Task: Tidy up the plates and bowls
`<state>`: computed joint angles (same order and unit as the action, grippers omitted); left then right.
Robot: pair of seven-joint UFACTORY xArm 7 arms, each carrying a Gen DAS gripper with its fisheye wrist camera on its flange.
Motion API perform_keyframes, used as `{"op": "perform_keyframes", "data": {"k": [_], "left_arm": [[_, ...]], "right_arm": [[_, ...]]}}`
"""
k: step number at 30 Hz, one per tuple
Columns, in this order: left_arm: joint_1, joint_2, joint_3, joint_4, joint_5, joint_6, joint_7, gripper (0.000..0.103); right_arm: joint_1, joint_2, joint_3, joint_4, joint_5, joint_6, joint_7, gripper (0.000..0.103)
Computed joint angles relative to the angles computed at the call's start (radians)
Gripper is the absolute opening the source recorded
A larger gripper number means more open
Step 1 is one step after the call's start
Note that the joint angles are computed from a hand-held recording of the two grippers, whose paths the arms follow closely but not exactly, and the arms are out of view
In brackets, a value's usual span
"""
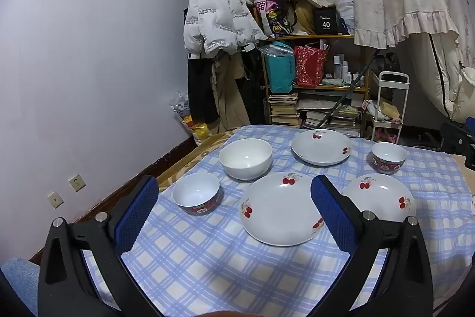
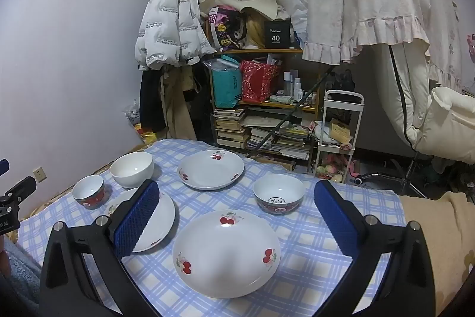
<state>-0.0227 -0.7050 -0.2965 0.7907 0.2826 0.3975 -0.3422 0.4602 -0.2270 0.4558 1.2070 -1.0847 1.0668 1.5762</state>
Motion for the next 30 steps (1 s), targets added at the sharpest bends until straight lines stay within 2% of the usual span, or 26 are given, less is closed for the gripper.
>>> {"op": "perform_keyframes", "data": {"k": [3,20,30], "left_arm": [[-0.003,-0.004,0.004,-0.010,0.003,-0.024,0.003,0.101],[0.032,-0.003,-0.017,-0.015,0.023,-0.016,-0.030,0.101],[0.018,-0.011,-0.004,-0.021,0.023,-0.023,-0.012,0.101]], "right_arm": [[0.002,0.002,-0.002,0.004,0.012,0.004,-0.012,0.103],[0.003,0.002,-0.003,0.004,0.014,0.005,-0.011,0.103],[0.000,-0.002,-0.003,0.001,0.016,0.000,-0.012,0.103]]}}
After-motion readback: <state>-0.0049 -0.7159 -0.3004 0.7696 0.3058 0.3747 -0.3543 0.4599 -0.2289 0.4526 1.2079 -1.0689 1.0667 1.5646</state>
